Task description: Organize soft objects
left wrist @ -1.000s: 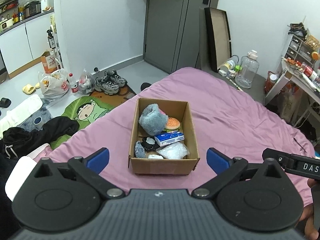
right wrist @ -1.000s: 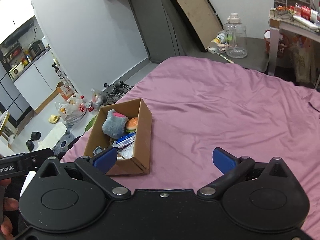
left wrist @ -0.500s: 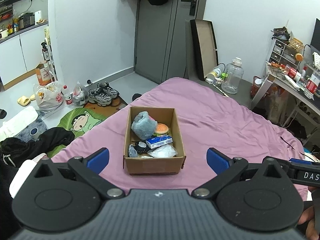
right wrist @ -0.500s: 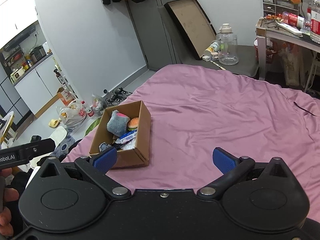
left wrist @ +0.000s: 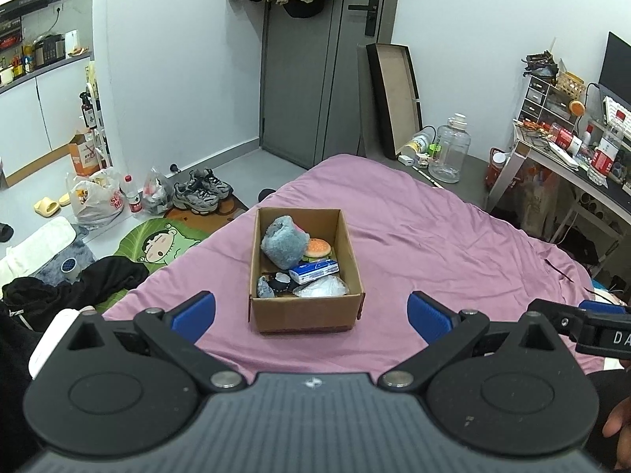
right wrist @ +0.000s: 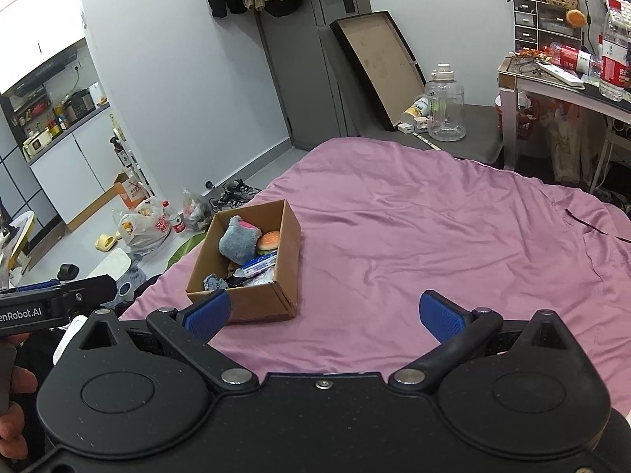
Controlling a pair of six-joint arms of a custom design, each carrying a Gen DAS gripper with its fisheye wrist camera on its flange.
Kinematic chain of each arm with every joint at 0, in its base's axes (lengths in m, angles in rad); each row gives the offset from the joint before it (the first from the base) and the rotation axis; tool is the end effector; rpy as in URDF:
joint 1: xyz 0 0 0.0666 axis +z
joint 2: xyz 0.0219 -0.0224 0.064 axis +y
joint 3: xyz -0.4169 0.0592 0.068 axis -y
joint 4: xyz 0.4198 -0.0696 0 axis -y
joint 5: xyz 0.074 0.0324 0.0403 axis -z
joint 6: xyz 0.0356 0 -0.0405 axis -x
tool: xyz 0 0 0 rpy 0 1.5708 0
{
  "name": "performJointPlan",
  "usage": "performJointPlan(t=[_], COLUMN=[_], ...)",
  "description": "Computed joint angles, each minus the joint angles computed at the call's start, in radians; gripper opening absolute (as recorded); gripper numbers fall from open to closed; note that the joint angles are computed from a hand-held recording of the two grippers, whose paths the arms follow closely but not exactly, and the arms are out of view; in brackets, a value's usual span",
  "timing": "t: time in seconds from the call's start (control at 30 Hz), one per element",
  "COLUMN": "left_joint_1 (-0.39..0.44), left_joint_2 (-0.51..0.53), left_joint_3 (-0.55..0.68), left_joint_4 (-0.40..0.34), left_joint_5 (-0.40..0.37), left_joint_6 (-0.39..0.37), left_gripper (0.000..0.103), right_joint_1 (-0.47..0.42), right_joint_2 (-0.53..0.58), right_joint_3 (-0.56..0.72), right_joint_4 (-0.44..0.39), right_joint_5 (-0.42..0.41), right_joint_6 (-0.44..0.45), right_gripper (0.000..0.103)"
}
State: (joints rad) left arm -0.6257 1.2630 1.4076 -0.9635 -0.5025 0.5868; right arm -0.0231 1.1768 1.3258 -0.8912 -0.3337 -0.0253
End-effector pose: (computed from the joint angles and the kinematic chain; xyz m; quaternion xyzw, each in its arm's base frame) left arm 0.3726 -0.2485 0.5320 -0.0737 0.9026 -0.0126 0.4240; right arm 0.4191 0.0016 0.5311 -0.0450 0.9040 0.1525 0.3968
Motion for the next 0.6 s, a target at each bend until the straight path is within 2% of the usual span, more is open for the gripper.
performJointPlan(t=[0.6], left_joint_1=[-0.002], left_joint_2=[-0.017], left_joint_3=[-0.019], left_joint_4=[0.004], left_joint_5=[0.004], left_joint_6=[0.005], left_gripper=[0.103], right_joint_1=[-0.002], right_joint_2=[-0.010], right_joint_3=[-0.013], right_joint_4=[-0.002], right_joint_5=[0.008], right_joint_6=[-0.001], right_gripper=[0.103])
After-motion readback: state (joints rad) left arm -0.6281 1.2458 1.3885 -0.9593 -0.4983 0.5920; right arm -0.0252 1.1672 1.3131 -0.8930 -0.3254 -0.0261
